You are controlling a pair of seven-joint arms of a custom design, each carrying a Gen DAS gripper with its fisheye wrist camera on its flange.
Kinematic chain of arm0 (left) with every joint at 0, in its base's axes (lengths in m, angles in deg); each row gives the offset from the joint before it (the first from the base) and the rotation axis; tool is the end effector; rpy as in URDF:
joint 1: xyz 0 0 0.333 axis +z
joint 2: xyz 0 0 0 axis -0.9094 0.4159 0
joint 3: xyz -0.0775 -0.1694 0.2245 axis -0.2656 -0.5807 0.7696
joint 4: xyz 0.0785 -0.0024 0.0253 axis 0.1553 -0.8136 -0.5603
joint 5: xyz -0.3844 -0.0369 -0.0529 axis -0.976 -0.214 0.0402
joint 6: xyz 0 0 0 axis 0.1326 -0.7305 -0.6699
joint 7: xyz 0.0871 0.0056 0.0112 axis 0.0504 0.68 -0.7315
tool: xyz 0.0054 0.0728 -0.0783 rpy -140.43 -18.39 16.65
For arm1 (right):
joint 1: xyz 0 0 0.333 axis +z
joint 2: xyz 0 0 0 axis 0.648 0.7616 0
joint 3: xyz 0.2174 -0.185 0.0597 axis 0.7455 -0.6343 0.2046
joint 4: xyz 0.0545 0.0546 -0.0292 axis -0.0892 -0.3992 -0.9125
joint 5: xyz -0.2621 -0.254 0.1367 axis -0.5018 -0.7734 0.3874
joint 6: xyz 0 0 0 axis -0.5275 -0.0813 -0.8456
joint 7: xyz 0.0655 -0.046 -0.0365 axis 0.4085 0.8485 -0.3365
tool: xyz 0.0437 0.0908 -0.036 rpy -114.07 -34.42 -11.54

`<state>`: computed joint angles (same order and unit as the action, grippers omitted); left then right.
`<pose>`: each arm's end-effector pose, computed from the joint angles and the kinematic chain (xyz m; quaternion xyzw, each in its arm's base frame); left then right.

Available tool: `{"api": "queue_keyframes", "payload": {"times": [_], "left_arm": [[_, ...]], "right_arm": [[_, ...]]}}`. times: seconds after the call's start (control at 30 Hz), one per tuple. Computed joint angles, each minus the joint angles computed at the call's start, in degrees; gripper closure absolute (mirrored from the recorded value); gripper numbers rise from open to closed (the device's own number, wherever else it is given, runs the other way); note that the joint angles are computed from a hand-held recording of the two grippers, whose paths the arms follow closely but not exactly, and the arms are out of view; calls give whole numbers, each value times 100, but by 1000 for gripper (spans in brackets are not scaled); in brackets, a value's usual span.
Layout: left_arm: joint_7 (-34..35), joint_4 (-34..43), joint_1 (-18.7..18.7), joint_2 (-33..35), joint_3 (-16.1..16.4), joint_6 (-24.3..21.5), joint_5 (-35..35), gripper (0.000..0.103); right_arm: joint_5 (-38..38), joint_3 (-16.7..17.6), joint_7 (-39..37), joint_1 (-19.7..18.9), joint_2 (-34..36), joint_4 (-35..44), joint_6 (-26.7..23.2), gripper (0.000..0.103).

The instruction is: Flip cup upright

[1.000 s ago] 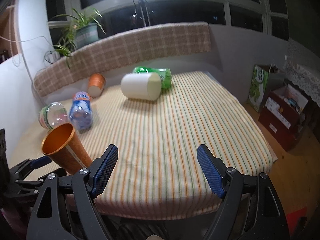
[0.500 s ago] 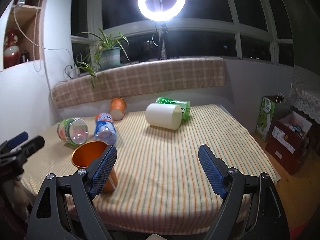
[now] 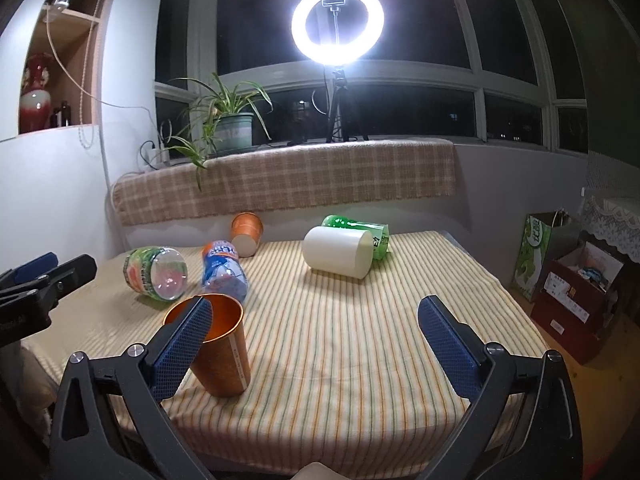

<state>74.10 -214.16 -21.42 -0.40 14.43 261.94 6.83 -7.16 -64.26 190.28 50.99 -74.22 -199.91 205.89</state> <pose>0.4402 -0.0657 0.5284 -0.6753 0.4712 -0.3535 0.4438 0.5355 0.2197 0.4990 -0.6831 0.4531 -0.2780 0.5008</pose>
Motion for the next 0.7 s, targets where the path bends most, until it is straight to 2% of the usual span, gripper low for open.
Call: {"api": "queue_keyframes", "payload": {"times": [0.17, 0.33, 0.5, 0.7], "left_arm": [[-80, 0, 90, -64, -85, -11, -13, 0], [-113, -1, 125, -66, -108, -9, 9, 0], [-120, -13, 131, -50, -92, -14, 30, 0], [-136, -13, 165, -42, -111, -7, 45, 0]], "right_arm": [[-215, 53, 216, -88, 23, 38, -8, 1], [-866, 200, 807, -306, 86, 181, -46, 1], [-2051, 496, 1895, -701, 183, 465, -89, 1], [-3131, 569, 2940, -845, 262, 761, -88, 1]]}}
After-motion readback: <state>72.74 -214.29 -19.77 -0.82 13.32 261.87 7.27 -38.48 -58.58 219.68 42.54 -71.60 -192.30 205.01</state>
